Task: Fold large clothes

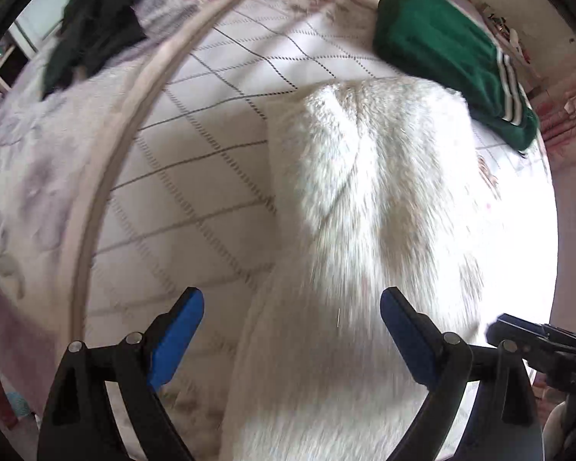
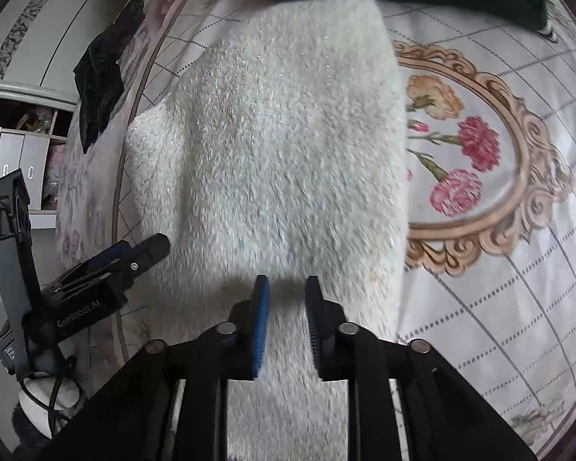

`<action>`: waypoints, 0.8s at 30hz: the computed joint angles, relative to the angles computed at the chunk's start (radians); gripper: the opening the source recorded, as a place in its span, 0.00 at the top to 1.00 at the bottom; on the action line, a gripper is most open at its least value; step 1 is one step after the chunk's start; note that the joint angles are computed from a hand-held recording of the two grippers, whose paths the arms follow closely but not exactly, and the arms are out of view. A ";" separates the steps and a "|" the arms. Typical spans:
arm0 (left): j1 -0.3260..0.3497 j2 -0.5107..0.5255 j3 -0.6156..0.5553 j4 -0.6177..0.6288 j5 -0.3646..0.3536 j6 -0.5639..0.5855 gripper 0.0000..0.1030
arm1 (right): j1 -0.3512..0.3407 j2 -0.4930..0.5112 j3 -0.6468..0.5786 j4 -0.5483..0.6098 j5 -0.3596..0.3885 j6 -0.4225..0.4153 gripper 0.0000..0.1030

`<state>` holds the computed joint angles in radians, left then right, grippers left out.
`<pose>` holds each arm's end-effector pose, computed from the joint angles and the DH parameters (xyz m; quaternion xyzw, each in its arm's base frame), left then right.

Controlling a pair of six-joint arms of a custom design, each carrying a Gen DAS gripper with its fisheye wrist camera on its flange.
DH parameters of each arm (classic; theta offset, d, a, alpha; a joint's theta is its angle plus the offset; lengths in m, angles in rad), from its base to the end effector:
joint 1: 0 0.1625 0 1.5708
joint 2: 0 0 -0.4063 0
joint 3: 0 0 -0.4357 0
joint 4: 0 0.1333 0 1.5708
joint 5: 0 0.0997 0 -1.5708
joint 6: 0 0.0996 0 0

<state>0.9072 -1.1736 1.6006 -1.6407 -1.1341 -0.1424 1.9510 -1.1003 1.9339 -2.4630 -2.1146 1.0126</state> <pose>-0.2410 -0.5930 0.2373 0.2847 0.9184 0.0759 0.2641 0.2918 -0.5097 0.1228 -0.3069 -0.9127 0.1938 0.1878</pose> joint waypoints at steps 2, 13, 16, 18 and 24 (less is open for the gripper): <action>0.002 -0.069 0.025 0.061 -0.019 -0.025 0.08 | 0.035 -0.062 0.068 -0.018 0.013 0.069 0.34; 0.096 -0.303 0.267 0.285 -0.066 -0.115 0.08 | 0.108 -0.007 0.470 -0.523 0.310 0.322 0.30; 0.121 -0.310 0.287 0.246 -0.092 -0.074 0.06 | 0.069 0.107 0.501 -0.726 0.365 0.269 0.28; 0.125 -0.308 0.283 0.239 -0.109 -0.047 0.06 | 0.015 0.189 0.481 -0.852 0.394 0.209 0.28; 0.146 -0.255 0.253 0.178 -0.182 -0.010 0.06 | -0.078 0.356 0.447 -1.175 0.536 0.126 0.30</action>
<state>1.0535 -1.4283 1.8539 -1.4626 -1.3157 -0.1524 1.8731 -0.7440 2.3808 -3.6376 -1.5787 1.1385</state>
